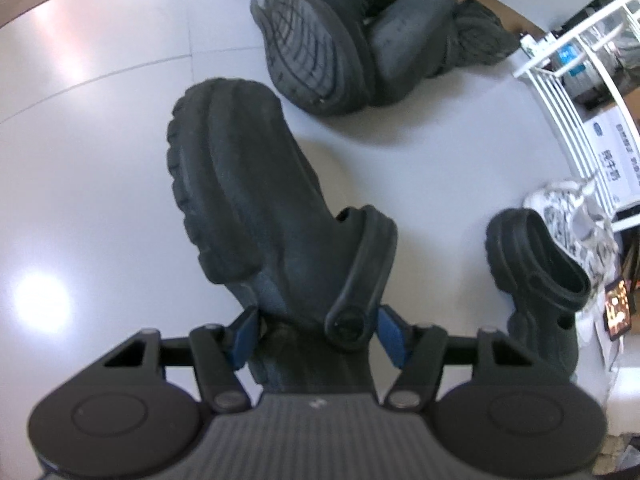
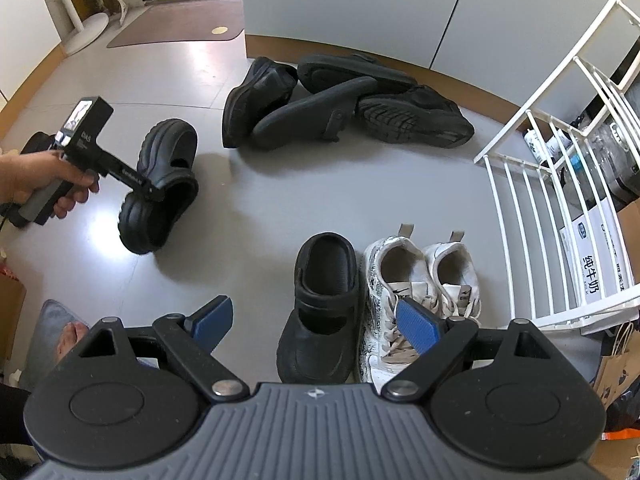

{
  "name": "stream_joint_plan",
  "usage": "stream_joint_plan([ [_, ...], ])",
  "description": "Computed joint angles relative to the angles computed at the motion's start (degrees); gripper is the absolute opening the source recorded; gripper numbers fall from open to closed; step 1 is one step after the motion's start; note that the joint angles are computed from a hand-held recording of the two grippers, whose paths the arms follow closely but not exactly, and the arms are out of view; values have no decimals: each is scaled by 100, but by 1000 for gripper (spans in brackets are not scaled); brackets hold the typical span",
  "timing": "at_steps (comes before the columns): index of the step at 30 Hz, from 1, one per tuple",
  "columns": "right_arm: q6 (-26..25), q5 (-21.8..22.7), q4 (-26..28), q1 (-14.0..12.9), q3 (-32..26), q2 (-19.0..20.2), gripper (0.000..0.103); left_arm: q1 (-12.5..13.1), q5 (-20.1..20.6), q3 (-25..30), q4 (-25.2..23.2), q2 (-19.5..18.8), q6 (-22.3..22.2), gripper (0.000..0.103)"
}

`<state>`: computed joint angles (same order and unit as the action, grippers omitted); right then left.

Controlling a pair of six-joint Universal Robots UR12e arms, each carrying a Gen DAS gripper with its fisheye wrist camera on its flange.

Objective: Organize scattered shoes
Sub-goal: 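Lift the platform clog with the left gripper and carry it toward the sneakers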

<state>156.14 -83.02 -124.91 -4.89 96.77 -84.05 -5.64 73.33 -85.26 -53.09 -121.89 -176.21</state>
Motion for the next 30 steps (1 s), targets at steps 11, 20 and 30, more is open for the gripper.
stream_joint_plan([
  [11, -25, 19, 19, 4, -15, -2, 92, -234, 1028, 42, 18, 42, 3, 77],
  [20, -72, 13, 27, -7, -5, -28, 92, -298, 1023, 67, 91, 7, 39, 67],
  [30, -88, 35, -6, -38, 23, -55, 92, -539, 1270, 85, 41, 17, 56, 65],
])
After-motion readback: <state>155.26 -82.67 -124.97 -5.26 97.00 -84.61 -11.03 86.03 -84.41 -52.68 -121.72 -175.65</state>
